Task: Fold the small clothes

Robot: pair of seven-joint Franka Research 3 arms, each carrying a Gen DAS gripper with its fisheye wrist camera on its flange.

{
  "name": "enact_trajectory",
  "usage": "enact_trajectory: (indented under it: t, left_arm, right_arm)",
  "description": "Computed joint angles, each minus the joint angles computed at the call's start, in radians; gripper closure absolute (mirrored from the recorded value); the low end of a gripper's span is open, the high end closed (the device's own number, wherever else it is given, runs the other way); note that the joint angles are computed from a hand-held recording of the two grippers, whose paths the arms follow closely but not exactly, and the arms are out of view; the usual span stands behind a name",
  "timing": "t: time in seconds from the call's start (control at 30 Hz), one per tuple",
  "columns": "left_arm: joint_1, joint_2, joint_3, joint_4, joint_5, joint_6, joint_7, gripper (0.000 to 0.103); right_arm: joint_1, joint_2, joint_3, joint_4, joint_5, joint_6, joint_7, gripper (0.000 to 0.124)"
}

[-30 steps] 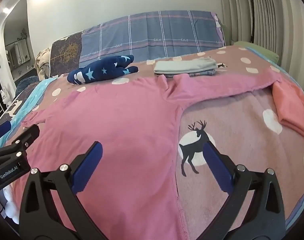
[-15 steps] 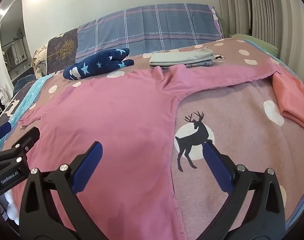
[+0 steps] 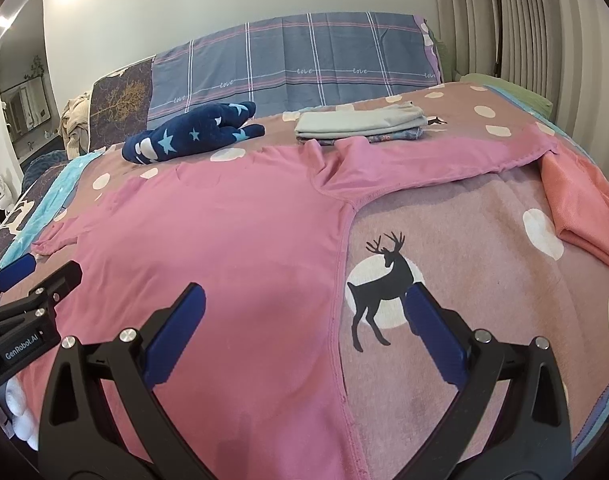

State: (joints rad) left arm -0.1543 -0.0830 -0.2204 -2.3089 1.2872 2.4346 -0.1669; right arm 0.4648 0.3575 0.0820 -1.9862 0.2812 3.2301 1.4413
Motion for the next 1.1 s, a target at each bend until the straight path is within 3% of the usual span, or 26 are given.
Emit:
enact_trajectory:
  t: [1.1]
  left_arm:
    - [-0.02,0.012,-0.004,0.002,0.053,-0.033,0.001,0.016]
  right_arm:
    - [0.051,-0.005,-0.047,-0.003,-0.023,-0.009,0.027,0.023]
